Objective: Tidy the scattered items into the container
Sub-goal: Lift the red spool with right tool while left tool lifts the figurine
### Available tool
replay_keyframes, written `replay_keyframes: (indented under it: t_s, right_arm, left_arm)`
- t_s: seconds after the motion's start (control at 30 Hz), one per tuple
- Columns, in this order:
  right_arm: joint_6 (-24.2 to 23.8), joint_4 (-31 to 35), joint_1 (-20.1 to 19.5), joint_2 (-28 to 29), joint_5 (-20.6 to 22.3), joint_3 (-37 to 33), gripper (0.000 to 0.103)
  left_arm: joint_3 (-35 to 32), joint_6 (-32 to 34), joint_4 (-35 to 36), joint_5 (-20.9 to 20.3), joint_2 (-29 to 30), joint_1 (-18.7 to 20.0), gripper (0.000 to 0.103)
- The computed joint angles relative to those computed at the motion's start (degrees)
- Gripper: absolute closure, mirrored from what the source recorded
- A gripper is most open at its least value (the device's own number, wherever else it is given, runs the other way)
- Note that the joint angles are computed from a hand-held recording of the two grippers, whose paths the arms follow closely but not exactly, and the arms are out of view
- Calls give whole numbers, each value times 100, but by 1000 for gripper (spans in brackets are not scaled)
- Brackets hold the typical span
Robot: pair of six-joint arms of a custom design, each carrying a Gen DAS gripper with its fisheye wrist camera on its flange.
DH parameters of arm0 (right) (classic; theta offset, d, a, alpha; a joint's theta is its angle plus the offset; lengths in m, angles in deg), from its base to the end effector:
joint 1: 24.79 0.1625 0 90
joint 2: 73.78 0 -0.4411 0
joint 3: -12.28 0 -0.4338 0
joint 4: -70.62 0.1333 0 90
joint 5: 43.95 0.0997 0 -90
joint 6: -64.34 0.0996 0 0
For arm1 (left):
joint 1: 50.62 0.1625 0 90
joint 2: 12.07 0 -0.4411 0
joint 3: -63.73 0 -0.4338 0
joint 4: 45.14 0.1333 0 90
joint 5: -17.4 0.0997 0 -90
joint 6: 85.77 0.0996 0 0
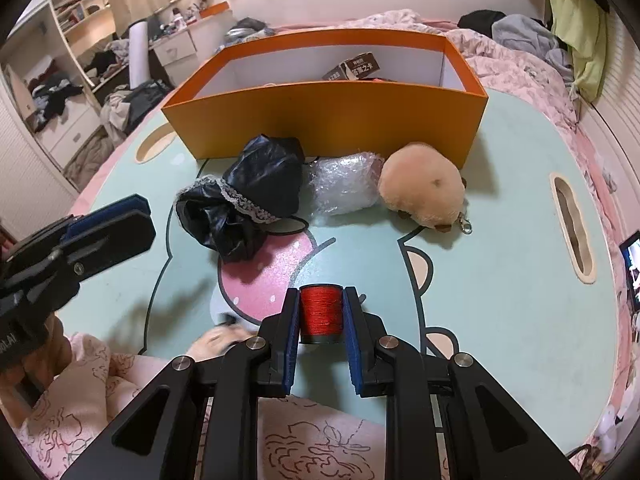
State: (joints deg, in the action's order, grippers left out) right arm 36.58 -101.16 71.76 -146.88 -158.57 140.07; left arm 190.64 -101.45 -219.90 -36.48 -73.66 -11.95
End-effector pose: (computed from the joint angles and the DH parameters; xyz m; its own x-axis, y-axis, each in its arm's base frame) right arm 0.1493 -0.4952 0.1953 -0.7711 -0.3369 0.5403 -0.5206 0.8222 -0.2302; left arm -0.2796 -0.4697 0.1136 -0.8324 0.3299 -0.4452 0.5310 0.7046 -0.4707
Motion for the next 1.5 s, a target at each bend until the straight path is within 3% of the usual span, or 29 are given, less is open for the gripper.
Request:
replay_keyframes:
  t_s: [0.13,0.23,0.3,0.43,0.9,0.97,1.0,1.03,1.17,1.37,1.5]
  right_arm:
    - [28,-67,-98,-111,146,68,83]
    - [111,-183,-143,-172,203,98,83]
    - [214,-296,-202,-249,273,126,83]
    - [467,-478,-318,-385,360,170,83]
    - [605,-368,-362,-462,472,159,83]
    - [592,-353,-347,-459,458,155,83]
    - [581,-361,-360,-466,474,163,83]
    - [573,-365,-358,-469,477,169,83]
    - [534,-366,-354,-475,504,182,83]
    - [301,-409,-263,-401,442,199,83]
    - [-73,-567,-76,-259,265,243,83]
  left_arm:
    - [-103,130,818,-426,-101,49,62]
    - [-152,163,1255,-303,-70,-27,57]
    - [-180,200,1367,-351,-28,-36,50]
    - [-273,238,1417,-586,52,27,48]
    - [-949,858,2207,-1333,525,275,48]
    - [-933,957,2097,-1361,556,289,53]
    - [-924,956,2096,-1357,555,295,65]
    - [-882,937,2026,-1356,542,301,66]
    - [-659,814,1565,-1156,444,255,66]
    - [-24,484,49,-6,205,-128,66]
    - [216,229,-485,266,139,-158,66]
